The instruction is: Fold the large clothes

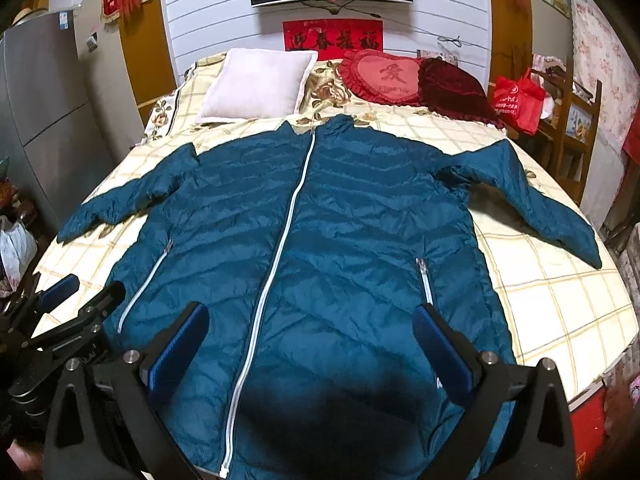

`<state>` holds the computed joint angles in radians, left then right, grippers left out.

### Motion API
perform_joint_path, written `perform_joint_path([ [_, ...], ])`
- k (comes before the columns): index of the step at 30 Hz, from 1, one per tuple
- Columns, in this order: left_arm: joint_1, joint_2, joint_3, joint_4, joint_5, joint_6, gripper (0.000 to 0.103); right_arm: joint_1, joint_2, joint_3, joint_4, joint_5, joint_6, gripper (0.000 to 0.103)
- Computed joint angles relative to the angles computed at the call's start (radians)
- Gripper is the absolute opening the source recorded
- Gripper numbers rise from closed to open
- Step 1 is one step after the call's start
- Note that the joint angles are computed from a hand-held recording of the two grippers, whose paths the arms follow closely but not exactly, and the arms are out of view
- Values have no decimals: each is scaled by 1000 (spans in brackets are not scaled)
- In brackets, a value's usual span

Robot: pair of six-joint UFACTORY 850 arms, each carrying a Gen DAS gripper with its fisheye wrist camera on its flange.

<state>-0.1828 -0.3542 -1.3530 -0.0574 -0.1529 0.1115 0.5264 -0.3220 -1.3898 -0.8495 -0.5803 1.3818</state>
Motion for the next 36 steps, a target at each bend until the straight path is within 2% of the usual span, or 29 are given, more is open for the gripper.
perform_joint_path([
  [7,7,-62,-104,-80,-42,60,56,-34,-52,-96,25,2,-82,103],
  [15,7,-145,-239,21,-66,-63,55,-74,-139,-232,81,-9,-191,103],
  [21,8,-223,-365,-26,-109,-19,55,-91,-219,-351,115,-45,-301,103],
  [25,10,-281,-457,-23,-153,-24,56,-119,-257,-414,172,-2,-355,103],
  [30,10,-358,-584,1,-202,-47,55,-142,-331,-555,177,-42,-430,103],
  [33,9,-407,-666,37,-224,-87,55,-153,-415,-699,191,-102,-502,103],
  [36,10,-469,-767,25,-251,-91,55,-165,-478,-800,220,-117,-544,103],
])
